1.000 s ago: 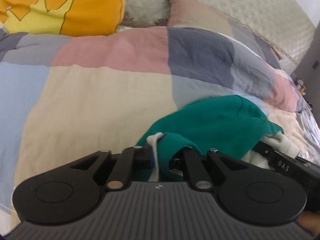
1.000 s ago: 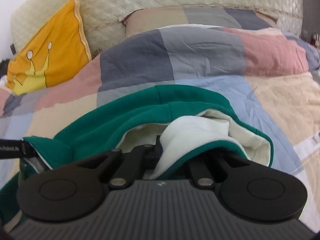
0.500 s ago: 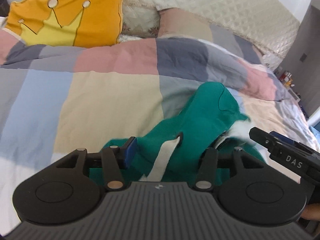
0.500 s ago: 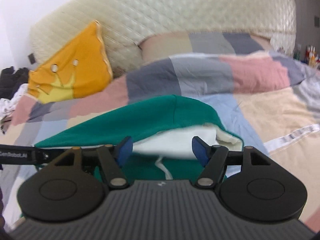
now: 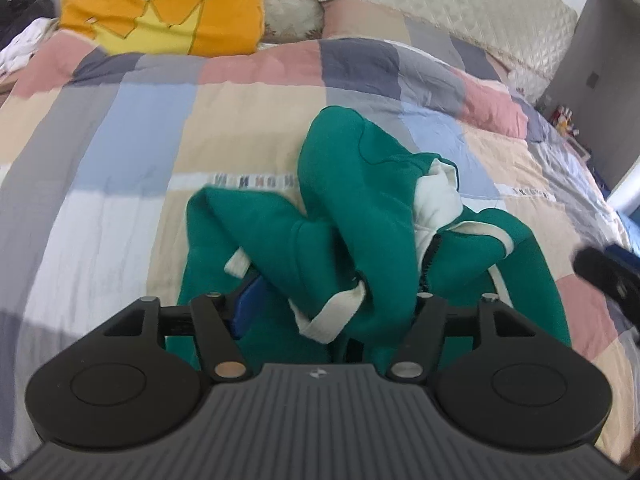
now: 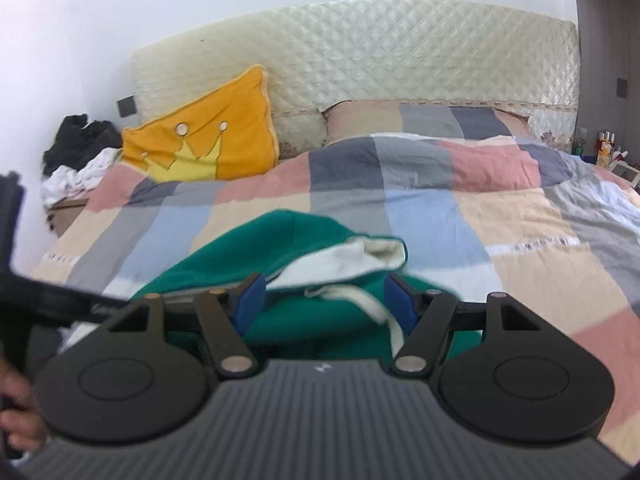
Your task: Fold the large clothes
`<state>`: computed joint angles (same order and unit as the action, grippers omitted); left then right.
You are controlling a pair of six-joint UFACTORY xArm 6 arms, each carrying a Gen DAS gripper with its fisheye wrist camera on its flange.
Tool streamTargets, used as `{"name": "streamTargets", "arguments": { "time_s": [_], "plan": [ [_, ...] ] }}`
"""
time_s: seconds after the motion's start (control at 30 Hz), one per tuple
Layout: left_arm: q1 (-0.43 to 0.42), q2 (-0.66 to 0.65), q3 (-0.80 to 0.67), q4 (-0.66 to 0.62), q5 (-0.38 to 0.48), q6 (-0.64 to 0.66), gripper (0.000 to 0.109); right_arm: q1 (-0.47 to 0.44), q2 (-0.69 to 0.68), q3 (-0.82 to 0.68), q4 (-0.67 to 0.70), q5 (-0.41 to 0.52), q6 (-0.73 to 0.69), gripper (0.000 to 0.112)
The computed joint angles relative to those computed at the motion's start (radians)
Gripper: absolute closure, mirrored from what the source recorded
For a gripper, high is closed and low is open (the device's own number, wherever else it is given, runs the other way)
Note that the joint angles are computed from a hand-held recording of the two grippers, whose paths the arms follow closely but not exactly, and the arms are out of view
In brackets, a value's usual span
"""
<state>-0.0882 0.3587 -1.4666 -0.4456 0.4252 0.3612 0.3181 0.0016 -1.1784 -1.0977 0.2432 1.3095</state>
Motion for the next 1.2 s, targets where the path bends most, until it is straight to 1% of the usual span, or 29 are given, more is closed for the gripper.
{"name": "streamTargets", "arguments": {
  "time_s": [0.03,0.1,0.13,0.2,0.23,0.3,0.37,0.4,0.47,0.5,0.53,0.63,0.67,0.73,0.77,0.83,0.9,0.93,0.97,1.03,1.1,1.17,1.2],
  "plan": [
    [-0.003,-0.025,0.061,-0.040,-0.052,0.033,0.038,0.004,-0.030,0.039,-0.057,-0.011,0.064,0.045],
    [-0.009,-0.043,0.124,-0.110,-0.115,0.088,0.037,0.008,-0.082,0.114,-0.161,-0.036,0.187,0.045],
    [-0.010,-0.041,0.136,-0.152,-0.128,0.116,0.036,0.011,-0.098,0.139,-0.192,-0.037,0.228,0.045],
    [-0.008,-0.025,0.129,-0.214,-0.122,0.147,0.033,0.009,-0.126,0.191,-0.271,-0.059,0.312,0.045],
    [-0.007,-0.010,0.112,-0.213,-0.113,0.136,0.033,0.006,-0.132,0.207,-0.314,-0.071,0.358,0.045],
    [-0.009,0.022,0.068,-0.161,-0.099,0.091,0.032,-0.007,-0.129,0.224,-0.440,-0.094,0.485,0.045],
    [-0.017,0.062,0.014,-0.044,-0.099,0.004,0.031,-0.014,-0.108,0.219,-0.625,-0.094,0.663,0.045],
    [-0.021,0.084,-0.018,0.030,-0.096,-0.048,0.030,-0.015,-0.096,0.216,-0.689,-0.088,0.727,0.045],
    [-0.033,0.136,-0.099,0.170,-0.080,-0.148,0.030,-0.030,-0.060,0.196,-0.774,-0.103,0.824,0.045],
    [-0.037,0.159,-0.138,0.194,-0.065,-0.157,0.030,-0.040,-0.039,0.175,-0.853,-0.121,0.910,0.045],
    [-0.045,0.190,-0.192,0.244,-0.040,-0.185,0.030,-0.040,-0.025,0.162,-0.909,-0.124,0.976,0.045],
    [-0.067,0.275,-0.357,0.389,0.044,-0.257,0.030,-0.051,0.013,0.121,-1.037,-0.129,1.113,0.045],
    [-0.074,0.296,-0.402,0.403,0.069,-0.255,0.030,-0.051,0.019,0.113,-1.092,-0.125,1.169,0.045],
    [-0.086,0.324,-0.479,0.385,0.124,-0.216,0.030,-0.055,0.028,0.101,-1.190,-0.130,1.276,0.045],
    [-0.089,0.326,-0.498,0.374,0.136,-0.196,0.030,-0.057,0.031,0.099,-1.227,-0.130,1.318,0.045],
    [-0.094,0.327,-0.514,0.344,0.126,-0.150,0.030,-0.064,0.038,0.092,-1.277,-0.143,1.389,0.045],
    [-0.098,0.349,-0.567,0.372,0.162,-0.161,0.031,-0.066,0.046,0.076,-1.329,-0.164,1.474,0.045],
    [-0.098,0.368,-0.608,0.370,0.197,-0.163,0.031,-0.067,0.044,0.074,-1.354,-0.167,1.513,0.045],
    [-0.097,0.387,-0.652,0.340,0.229,-0.156,0.031,-0.065,0.038,0.080,-1.357,-0.159,1.522,0.045],
    [-0.091,0.402,-0.701,0.290,0.279,-0.159,0.031,-0.067,0.017,0.105,-1.321,-0.135,1.486,0.045],
    [-0.081,0.418,-0.761,0.244,0.366,-0.162,0.030,-0.072,0.001,0.119,-1.322,-0.128,1.501,0.045],
    [-0.073,0.407,-0.767,0.217,0.416,-0.161,0.030,-0.078,-0.010,0.126,-1.343,-0.131,1.540,0.045],
    [-0.068,0.386,-0.741,0.205,0.418,-0.159,0.030,-0.080,-0.015,0.131,-1.336,-0.129,1.538,0.045]
  ]
}}
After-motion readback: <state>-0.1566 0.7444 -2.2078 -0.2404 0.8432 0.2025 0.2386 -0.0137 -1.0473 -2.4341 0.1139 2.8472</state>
